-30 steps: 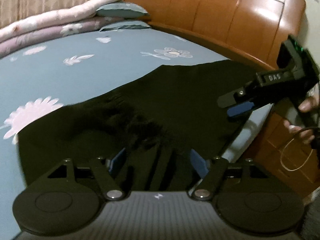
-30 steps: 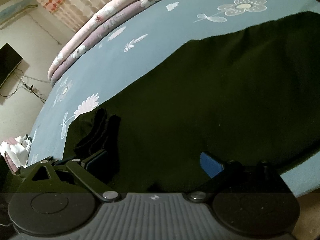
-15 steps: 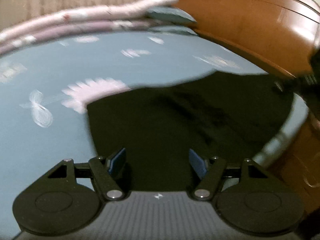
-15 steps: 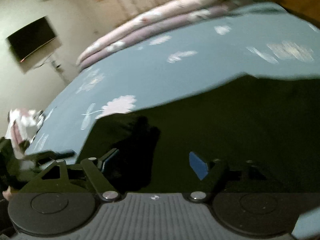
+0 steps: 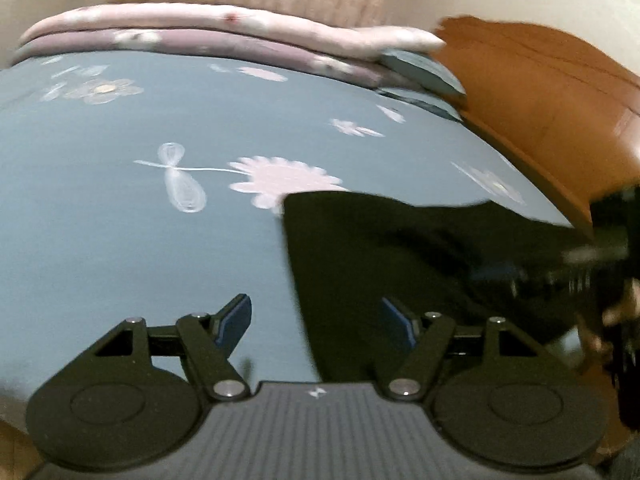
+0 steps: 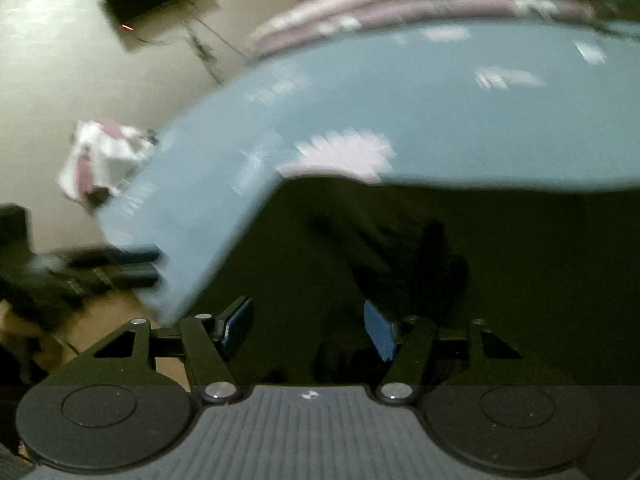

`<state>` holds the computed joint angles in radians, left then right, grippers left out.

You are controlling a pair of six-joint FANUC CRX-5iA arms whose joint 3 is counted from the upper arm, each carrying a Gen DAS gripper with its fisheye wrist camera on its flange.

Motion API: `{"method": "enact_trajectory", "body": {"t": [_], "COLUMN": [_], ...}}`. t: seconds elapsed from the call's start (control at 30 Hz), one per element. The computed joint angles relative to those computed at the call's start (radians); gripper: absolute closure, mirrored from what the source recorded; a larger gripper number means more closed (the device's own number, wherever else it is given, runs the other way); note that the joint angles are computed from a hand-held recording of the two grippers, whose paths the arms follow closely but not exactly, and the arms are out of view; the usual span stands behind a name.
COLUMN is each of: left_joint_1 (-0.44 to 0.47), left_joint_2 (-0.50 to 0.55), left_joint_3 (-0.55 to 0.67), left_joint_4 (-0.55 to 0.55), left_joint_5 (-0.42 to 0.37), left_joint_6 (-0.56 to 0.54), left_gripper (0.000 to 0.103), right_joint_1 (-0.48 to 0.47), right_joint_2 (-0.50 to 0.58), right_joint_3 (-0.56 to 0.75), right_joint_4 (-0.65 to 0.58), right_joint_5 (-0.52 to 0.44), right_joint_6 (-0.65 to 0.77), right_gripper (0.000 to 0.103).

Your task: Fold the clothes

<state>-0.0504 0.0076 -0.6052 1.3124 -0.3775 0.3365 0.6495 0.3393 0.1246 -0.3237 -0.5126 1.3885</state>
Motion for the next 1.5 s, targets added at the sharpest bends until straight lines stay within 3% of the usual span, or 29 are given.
{"method": "enact_trajectory", "body": {"t": [0.1,0.3,0.5,0.57,0.7,0.9,0.97,1.03,1.1,1.13,1.17,1.23,1.37,1.5], "left_joint_1": [0.012,-0.035,-0.089,-0.085,-0.052,0.005,0.024,0.037,0.046,0.049,0.052,0.058,0.057,0.052], "left_joint_2": [0.029,0.153,0.306,0.344,0.418,0.426,0.439,0.445,0.452,0.453,0.454,0.463,0.484,0.511], "left_joint_3": [0.028,0.135,0.278,0.326,0.439,0.487,0.506,0.511,0.528,0.538,0.549,0.575,0.617,0.658], "left_joint_4": [0.019,0.183,0.173,0.105,-0.111,-0.185,-0.215,-0.228,-0.242,-0.255,-0.27,-0.292,-0.304,-0.343], "left_joint_5": [-0.01,-0.101,-0.181,-0.211,-0.274,-0.465,-0.527,-0.557,-0.58,-0.582,-0.584,-0.61,-0.678,-0.73], "left_joint_6": [0.013,-0.161,-0.227,-0.179,0.049,0.121,0.173,0.217,0.257,0.276,0.294,0.323,0.318,0.321], "left_gripper": [0.032,0.031,0.031,0.031,0.03,0.03,0.03,0.03,0.03,0.03,0.03,0.03,0.03,0.026], "right_joint_1": [-0.026,-0.016,-0.044,-0.068,-0.13,-0.248,-0.259,-0.249,-0.247,-0.235,-0.219,-0.181,-0.139,-0.128], "right_joint_2": [-0.025,-0.076,-0.061,-0.057,-0.023,0.036,0.068,0.108,0.126,0.13,0.134,0.137,0.129,0.145], "right_joint_3": [-0.019,-0.079,-0.078,-0.062,0.004,0.104,0.144,0.189,0.205,0.212,0.218,0.225,0.244,0.273], "right_joint_4": [-0.106,-0.016,0.062,-0.01,-0.176,-0.49,-0.508,-0.458,-0.471,-0.432,-0.376,-0.233,-0.085,-0.001], "right_joint_5": [0.014,0.122,0.142,0.125,0.035,-0.117,-0.158,-0.196,-0.193,-0.191,-0.191,-0.196,-0.209,-0.263], "right_joint_6": [0.059,-0.009,-0.124,-0.084,-0.007,0.087,0.062,-0.026,-0.029,-0.048,-0.078,-0.157,-0.182,-0.182], "right_gripper": [0.039,0.033,0.032,0.031,0.028,0.027,0.027,0.028,0.029,0.035,0.053,0.068,0.073,0.067]}}
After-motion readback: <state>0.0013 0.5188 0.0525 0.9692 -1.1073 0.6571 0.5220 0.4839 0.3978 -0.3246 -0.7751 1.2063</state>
